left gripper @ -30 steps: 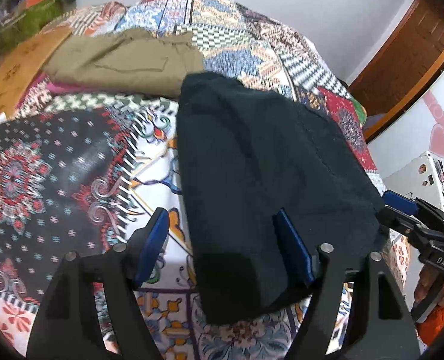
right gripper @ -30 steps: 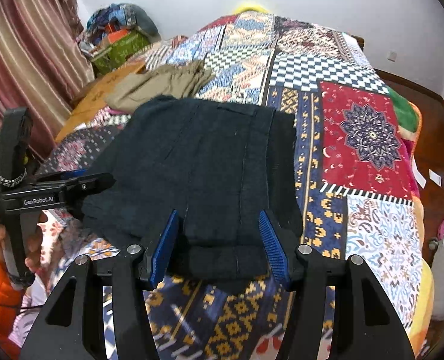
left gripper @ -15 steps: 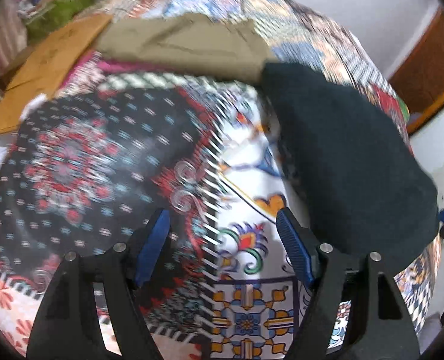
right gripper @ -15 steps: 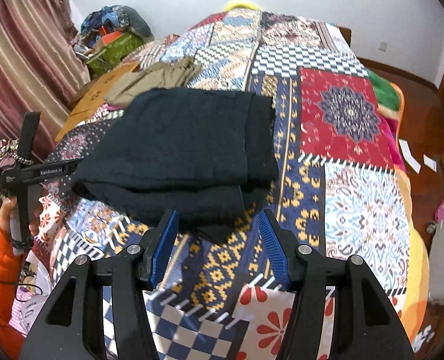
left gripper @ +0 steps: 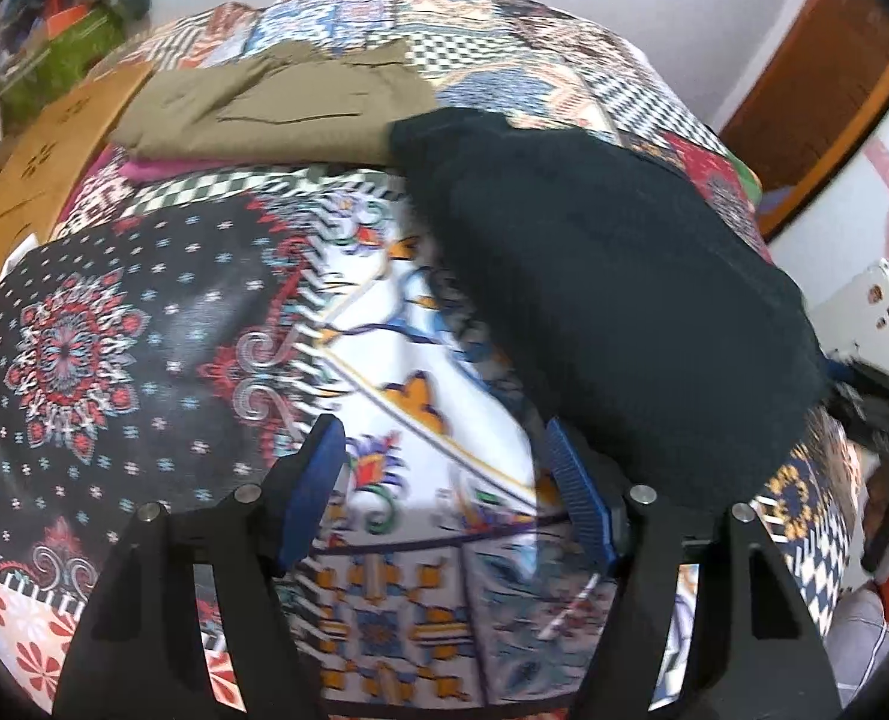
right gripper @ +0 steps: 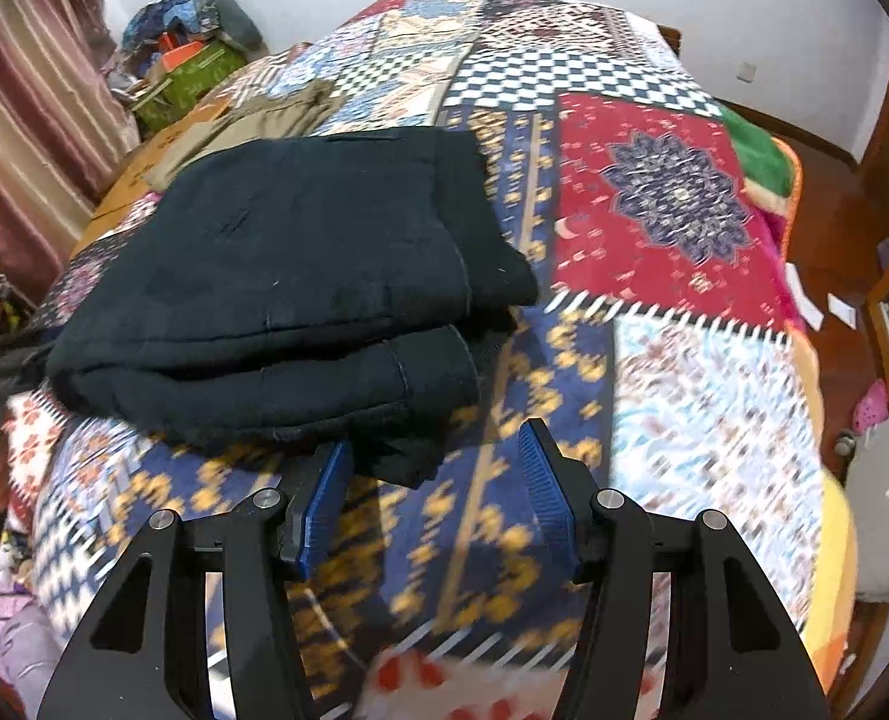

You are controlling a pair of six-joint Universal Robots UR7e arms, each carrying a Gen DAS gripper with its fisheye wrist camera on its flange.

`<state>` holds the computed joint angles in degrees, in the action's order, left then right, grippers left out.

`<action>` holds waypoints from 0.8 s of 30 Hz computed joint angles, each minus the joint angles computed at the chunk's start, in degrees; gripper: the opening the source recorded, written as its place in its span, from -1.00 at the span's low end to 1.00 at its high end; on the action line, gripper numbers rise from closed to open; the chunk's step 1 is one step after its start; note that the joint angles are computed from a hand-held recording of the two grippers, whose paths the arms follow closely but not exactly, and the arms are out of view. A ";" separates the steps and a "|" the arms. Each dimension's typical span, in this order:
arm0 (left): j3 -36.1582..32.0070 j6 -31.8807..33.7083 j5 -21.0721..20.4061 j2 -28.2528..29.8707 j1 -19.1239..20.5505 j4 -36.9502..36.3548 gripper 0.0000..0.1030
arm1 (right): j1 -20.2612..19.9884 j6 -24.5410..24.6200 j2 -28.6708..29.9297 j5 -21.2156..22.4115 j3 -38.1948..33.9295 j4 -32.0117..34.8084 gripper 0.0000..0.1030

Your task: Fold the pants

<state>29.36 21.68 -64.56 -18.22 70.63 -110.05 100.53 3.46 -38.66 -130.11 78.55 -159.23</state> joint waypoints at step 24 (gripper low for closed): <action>-0.48 4.57 -7.45 0.72 -2.94 -0.96 0.26 | -2.87 -0.44 -3.39 -0.81 -1.76 0.48 0.03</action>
